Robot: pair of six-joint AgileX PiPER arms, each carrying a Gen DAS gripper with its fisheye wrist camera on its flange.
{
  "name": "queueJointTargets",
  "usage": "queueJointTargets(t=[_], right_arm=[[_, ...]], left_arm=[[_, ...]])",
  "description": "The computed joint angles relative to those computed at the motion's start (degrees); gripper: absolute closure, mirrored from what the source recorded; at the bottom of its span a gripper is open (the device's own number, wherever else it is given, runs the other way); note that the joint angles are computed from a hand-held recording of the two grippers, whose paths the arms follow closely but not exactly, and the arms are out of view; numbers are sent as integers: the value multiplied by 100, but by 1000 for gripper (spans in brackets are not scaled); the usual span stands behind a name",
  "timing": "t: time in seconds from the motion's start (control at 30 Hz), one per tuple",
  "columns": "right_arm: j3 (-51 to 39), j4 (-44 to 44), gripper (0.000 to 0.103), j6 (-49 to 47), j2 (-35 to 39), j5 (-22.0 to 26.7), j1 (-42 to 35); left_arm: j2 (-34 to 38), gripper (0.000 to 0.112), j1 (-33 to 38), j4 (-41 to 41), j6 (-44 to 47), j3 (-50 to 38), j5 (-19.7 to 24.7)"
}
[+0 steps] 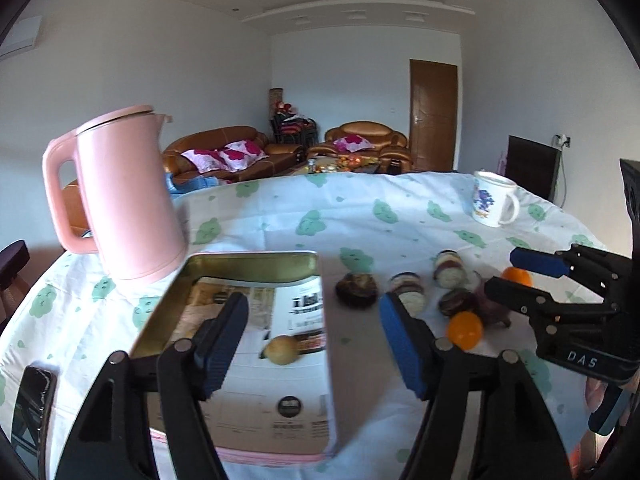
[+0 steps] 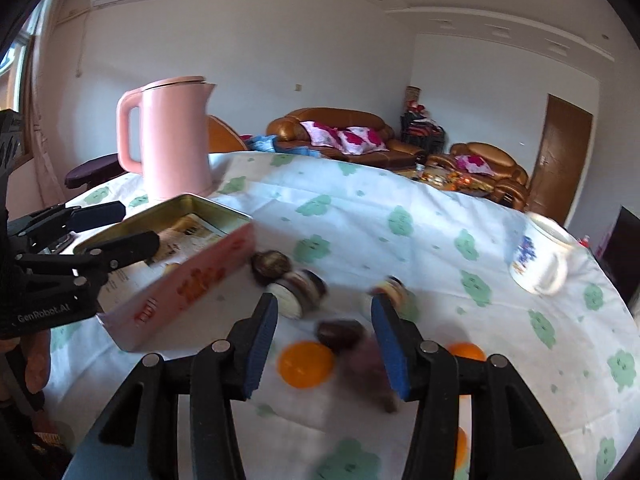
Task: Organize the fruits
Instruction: 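Close the right tool on an orange while the left tool moves to the purple fruit, then close the left tool on the purple round fruit while the right tool holds the orange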
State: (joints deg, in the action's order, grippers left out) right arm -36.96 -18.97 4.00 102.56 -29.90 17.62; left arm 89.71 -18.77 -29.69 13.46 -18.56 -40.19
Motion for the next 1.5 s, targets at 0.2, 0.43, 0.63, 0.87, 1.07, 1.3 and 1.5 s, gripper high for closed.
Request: queueJointTargets(t=[0.2,0.43,0.63,0.87,1.07,1.3,1.5], right_arm=[[553,-809,52,672,5,-424,-1282],[602,-1671,52,1284,298,-739,-1911],[549,-1954,52,1339,445,-706,-1990],[327,-2566,61,1855,616,-561,-1941],[371,-2388,66,1783,643,-685,-2089],[371,-2109,66,1559,654,-693,-2140],[356,-2252,66,1656,656,-697,-2173]], left_arm=[[506,42,-1030,-678,550,-756,420],[1085,42,-1695,-1396,1330,-1575,771],[1386,42,-1635,-1299,1377,-1995,1129],[1595,42,-1615,-1152,1482,-2310,1410],[1752,45,-1626,-1330,1796,-2587,1617],[2169,61,-1633,-2638,3315,-3320,2162],[2403,61,-1660,-3963,4637,-3729,2102]])
